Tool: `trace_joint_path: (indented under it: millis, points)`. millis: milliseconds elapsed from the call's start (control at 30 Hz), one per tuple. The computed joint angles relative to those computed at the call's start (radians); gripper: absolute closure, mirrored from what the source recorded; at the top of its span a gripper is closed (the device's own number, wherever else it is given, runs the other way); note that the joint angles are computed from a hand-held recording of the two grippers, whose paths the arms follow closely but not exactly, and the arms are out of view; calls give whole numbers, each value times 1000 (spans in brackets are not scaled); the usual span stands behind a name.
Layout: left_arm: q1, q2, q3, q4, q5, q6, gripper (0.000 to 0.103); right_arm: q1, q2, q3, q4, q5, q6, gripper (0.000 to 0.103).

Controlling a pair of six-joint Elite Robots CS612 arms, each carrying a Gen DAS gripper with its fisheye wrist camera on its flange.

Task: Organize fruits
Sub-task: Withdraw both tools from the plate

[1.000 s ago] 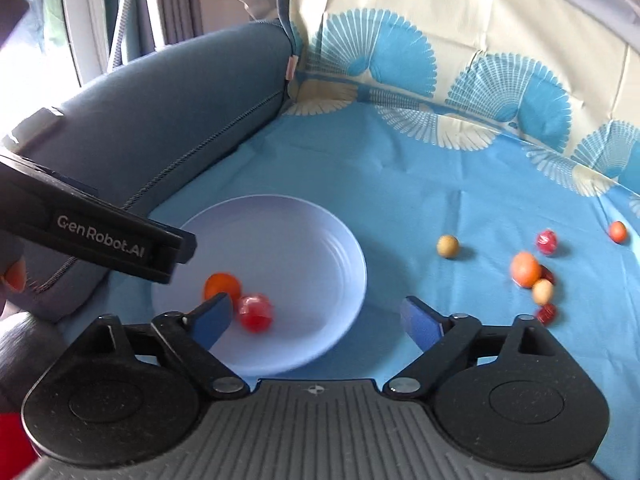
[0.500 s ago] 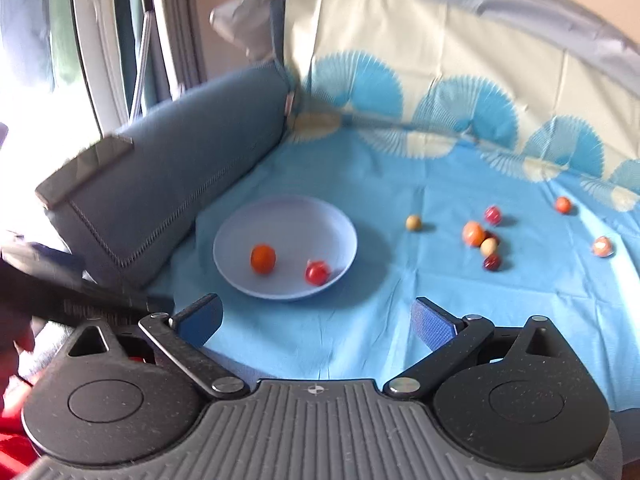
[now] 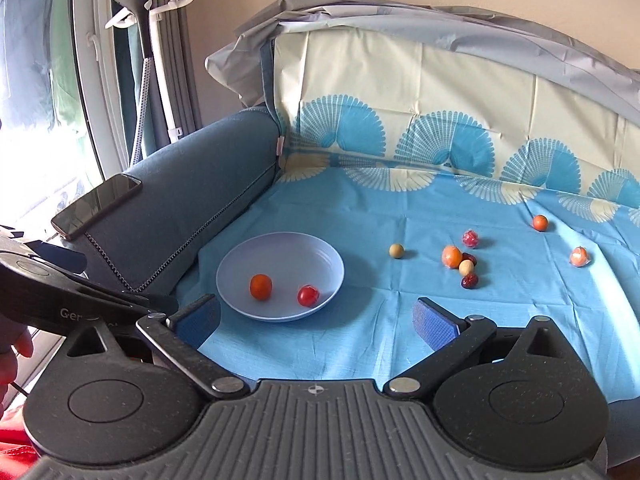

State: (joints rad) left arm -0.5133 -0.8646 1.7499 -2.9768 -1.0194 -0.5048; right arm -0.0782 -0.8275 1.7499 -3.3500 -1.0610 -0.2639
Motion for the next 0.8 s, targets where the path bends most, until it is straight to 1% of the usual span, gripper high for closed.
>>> trace_joint_path:
  millis: [367, 800]
  points:
    - [-2, 3, -12, 17, 2, 20, 0, -2, 7, -2, -10, -13, 40, 1]
    - [6, 21, -50, 54, -23, 27, 0, -3, 24, -25, 8, -37, 76, 1]
